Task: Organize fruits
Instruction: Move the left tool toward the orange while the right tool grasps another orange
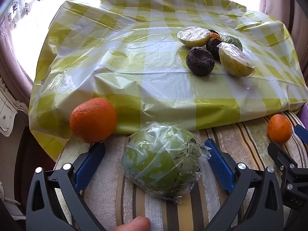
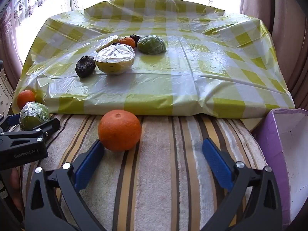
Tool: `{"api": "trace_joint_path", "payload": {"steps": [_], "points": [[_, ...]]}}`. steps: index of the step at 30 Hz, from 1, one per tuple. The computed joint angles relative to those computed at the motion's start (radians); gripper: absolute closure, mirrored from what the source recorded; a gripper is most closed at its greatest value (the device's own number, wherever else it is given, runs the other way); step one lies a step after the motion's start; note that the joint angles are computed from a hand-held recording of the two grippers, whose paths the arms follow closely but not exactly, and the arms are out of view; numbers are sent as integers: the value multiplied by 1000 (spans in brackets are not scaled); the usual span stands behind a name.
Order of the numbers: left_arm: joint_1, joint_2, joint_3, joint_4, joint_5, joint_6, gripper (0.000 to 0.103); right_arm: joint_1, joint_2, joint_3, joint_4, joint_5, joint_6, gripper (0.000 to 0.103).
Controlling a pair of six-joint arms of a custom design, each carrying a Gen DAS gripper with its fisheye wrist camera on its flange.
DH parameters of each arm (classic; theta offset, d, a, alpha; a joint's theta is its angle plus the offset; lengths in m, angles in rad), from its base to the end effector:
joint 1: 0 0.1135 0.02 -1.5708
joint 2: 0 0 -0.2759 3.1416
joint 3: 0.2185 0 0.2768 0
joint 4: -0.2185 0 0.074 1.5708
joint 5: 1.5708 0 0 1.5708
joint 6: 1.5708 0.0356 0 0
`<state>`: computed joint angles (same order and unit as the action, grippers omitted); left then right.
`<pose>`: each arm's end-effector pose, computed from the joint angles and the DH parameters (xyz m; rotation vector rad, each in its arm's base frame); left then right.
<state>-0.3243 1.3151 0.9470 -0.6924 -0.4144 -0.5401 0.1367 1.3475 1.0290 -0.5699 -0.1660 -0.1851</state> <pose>0.2662 -0.0744 0.2462 -0.4061 2.4747 0.2044 0.2995 0.0471 0.2702 -0.4639 2.4067 0.1827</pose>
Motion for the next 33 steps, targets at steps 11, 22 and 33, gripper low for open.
{"api": "trace_joint_path", "payload": {"steps": [11,22,33], "points": [[-6,-4,-1,-3,-8,-5,4,0,-1,-1,1,0,1,1],[-28,-26,3,-35,-18,-22,4,-8,-18,-24,31,-8,0,1],[-111,-148,-63,-60,-71,-41,4,0,-17,-26,28,3,2,1]]}}
